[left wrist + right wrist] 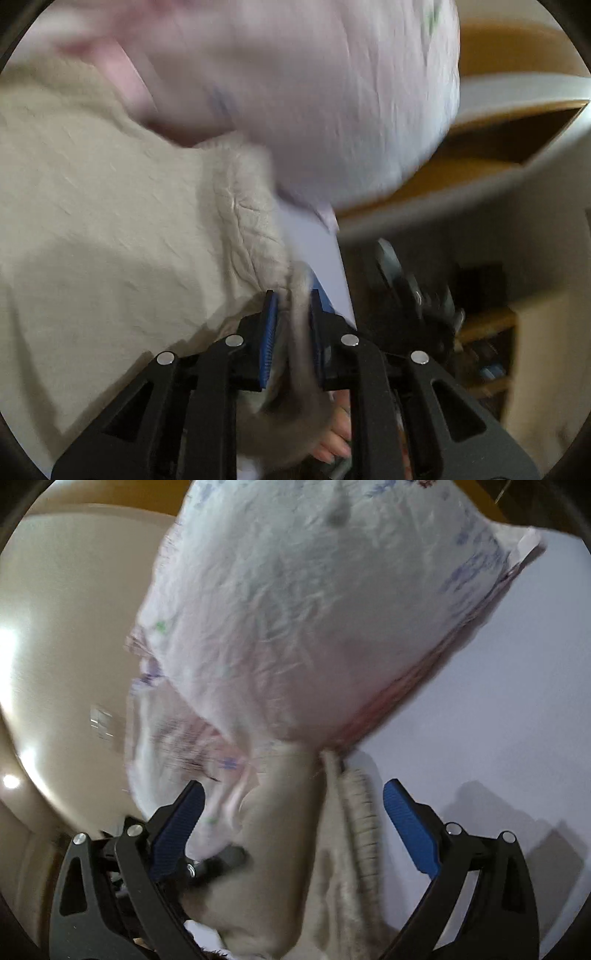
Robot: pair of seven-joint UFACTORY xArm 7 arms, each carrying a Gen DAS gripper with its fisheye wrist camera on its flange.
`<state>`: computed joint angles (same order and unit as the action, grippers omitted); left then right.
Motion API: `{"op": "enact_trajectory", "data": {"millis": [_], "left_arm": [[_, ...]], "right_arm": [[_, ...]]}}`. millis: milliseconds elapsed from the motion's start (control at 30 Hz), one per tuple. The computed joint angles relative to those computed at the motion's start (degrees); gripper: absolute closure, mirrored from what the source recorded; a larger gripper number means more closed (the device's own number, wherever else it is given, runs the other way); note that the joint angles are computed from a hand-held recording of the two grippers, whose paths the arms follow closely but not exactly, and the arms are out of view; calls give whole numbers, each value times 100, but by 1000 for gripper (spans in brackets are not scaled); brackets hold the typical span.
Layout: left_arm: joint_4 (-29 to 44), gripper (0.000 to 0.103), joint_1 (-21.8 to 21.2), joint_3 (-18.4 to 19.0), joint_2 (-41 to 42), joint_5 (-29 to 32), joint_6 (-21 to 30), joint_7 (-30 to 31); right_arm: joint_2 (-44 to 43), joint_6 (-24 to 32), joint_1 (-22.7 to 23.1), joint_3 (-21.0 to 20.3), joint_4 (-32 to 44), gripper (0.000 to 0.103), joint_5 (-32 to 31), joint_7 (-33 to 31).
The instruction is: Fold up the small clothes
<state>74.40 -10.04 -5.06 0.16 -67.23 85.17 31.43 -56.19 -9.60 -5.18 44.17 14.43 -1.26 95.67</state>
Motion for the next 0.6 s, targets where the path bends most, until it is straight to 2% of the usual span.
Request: {"op": "enact_trajectory", "data": {"millis": [67,133,200,233,300,333,400,433,533,600], "left_arm": [[-38,87,129,112,-53,-491,715,378],[-166,75,363,353,-427,-661,796,742],[-311,31,561,554,-813,-349,244,832],[-410,25,653,590,-1026,-18,-285,837],[-578,21,753,610,-1248,755,-1191,820],[-617,19,779,624,-1235,1155,-1436,650],[-607,18,788,679,-1068,1775,-1464,241],[-588,18,779,692,-982,2031,-1347,81],[-850,17,656,656,-1007,2154,-1315,109],[-1025,16,596,673,-1116,2039,-1309,167]], "right_arm": [[196,-59,216,-250,-30,6,-48,-118],[626,-81,521,-609,73,4,-147,-404],[1146,146,876,-943,299,4,-219,-722],[1396,258,1035,-1116,422,4,-253,-899],[1889,594,1302,-1375,728,4,-301,-1230],[2040,736,1373,-1432,838,4,-309,-1342],[2281,963,1428,-1450,1029,3,-351,-1504],[2251,1151,1297,-1297,1126,3,-415,-1505],[2322,1087,1177,-1149,1192,7,-508,-1434],[2446,990,1170,-1105,1226,26,-523,-1404]]}}
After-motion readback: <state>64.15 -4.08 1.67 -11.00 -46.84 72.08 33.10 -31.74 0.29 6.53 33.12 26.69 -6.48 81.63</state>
